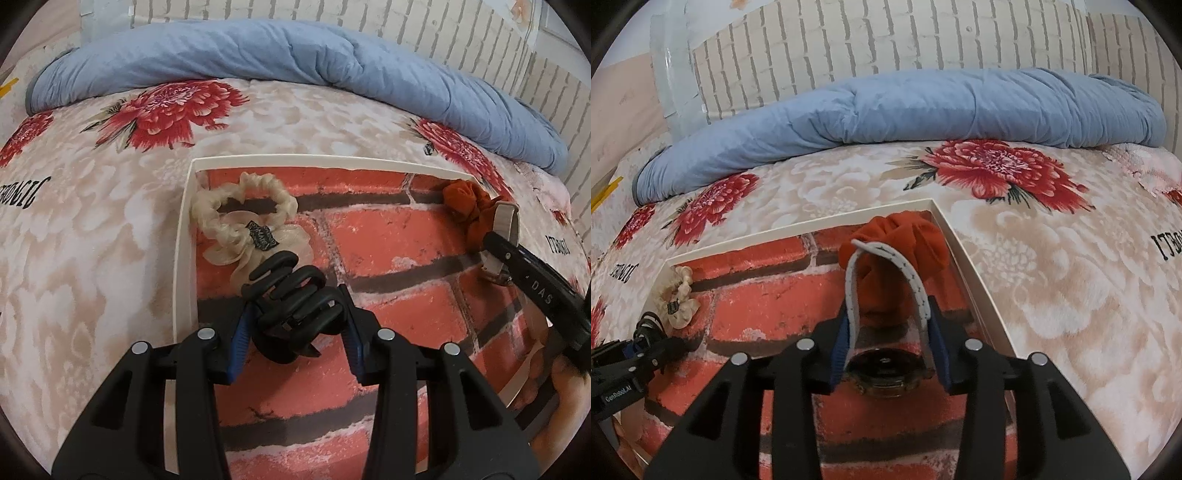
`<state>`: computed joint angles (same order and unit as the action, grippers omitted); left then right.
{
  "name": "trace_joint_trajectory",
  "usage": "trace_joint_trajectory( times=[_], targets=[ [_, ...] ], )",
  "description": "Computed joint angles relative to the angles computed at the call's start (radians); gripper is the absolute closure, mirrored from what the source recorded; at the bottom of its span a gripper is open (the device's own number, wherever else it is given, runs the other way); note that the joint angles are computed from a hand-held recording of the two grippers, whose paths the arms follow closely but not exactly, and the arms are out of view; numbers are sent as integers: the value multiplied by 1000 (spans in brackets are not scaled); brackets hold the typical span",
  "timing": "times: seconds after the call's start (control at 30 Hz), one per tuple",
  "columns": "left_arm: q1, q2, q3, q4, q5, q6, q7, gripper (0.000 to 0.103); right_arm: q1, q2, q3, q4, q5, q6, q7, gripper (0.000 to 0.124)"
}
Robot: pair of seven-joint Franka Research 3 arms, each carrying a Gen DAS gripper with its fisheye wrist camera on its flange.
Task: Organize jewelry
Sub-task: 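Carry the clip and watch into the tray and open both tools, then lift both tools away from the tray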
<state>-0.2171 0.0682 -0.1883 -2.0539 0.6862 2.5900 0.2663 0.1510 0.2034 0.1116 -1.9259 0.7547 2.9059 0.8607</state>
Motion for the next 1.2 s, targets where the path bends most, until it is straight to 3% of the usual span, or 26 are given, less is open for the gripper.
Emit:
trace_joint_trajectory(
  times=[0.07,0.17,0.27,0.3,0.43,0.53,0.77,1.2],
  targets=[
    [-3,4,-2,7,0,-13,12,59,-3,-1,1,1,7,-8,-2,79],
    [-7,4,-2,9,11,-16,5,43,-1,-3,-4,0,3,-17,5,73],
    [-9,-6,-1,4,33,-17,-17,38,-5,-11,-3,-1,13,-33,-2,65],
    [-9,-11,-1,0,41,-13,-27,33,-7,-20,1,-8,28,-31,-17,55],
    [-8,-41,-5,-16,104,2,-89,14,7,-61,-6,-48,29,12,-40,39],
    [-8,-65,-15,-22,165,-5,-135,9,9,-102,-5,-82,83,30,-95,34],
    [5,-164,-51,-69,266,13,-226,5,33,-204,-43,-135,260,26,-212,31],
    [-28,-364,-167,-176,217,-154,-230,5,122,-536,-156,-454,116,71,-120,31]
  ],
)
